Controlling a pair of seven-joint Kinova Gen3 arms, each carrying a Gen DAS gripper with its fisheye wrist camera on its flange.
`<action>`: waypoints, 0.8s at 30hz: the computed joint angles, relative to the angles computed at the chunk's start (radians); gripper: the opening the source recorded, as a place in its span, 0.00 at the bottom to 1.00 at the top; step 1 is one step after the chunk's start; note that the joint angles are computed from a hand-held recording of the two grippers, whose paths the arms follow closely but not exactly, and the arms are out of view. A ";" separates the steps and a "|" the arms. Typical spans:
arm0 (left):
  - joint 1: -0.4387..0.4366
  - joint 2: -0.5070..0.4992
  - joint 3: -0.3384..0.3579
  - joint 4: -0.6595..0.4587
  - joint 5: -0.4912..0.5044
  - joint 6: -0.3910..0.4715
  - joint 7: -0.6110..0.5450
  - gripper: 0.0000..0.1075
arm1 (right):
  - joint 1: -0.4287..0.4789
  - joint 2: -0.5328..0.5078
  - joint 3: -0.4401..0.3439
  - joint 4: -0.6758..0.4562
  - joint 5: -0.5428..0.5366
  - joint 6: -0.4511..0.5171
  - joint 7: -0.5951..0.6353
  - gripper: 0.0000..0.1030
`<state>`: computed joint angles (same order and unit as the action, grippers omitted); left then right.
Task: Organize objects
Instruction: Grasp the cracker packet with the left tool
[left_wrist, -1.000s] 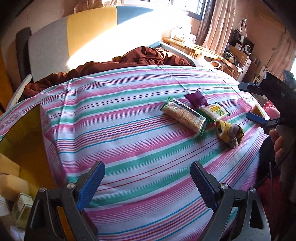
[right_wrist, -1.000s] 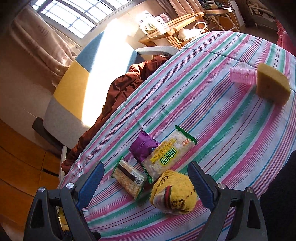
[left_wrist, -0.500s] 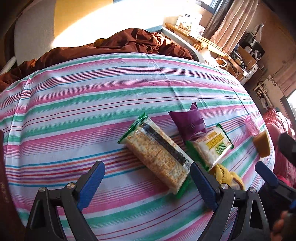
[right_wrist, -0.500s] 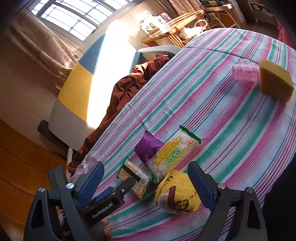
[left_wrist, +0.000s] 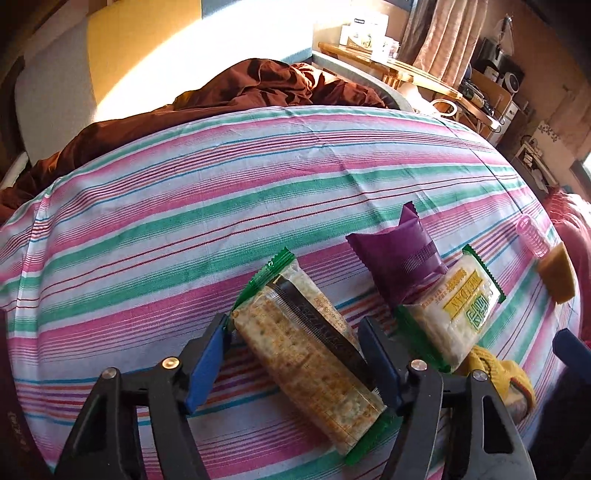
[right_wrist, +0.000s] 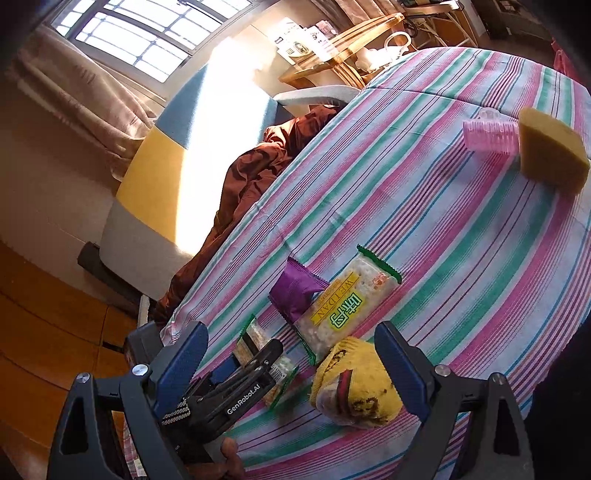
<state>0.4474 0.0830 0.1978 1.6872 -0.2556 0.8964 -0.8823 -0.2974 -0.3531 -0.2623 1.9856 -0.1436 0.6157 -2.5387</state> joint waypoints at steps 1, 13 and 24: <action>-0.009 -0.016 -0.003 0.017 0.018 -0.008 -0.023 0.64 | 0.005 0.000 -0.003 -0.001 0.003 0.003 -0.006 0.91; -0.073 -0.344 -0.003 0.339 0.208 -0.133 -0.292 0.64 | 0.020 0.031 -0.030 -0.039 0.053 0.075 -0.059 0.91; -0.136 -0.477 -0.009 0.424 0.363 -0.121 -0.435 0.65 | 0.008 0.079 -0.063 -0.103 0.156 0.198 -0.147 0.91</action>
<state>0.3111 -0.3940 0.1887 2.1117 0.1076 0.7757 -1.3168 -0.2893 -0.2744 -0.3256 1.8824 0.0126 0.8137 -2.6854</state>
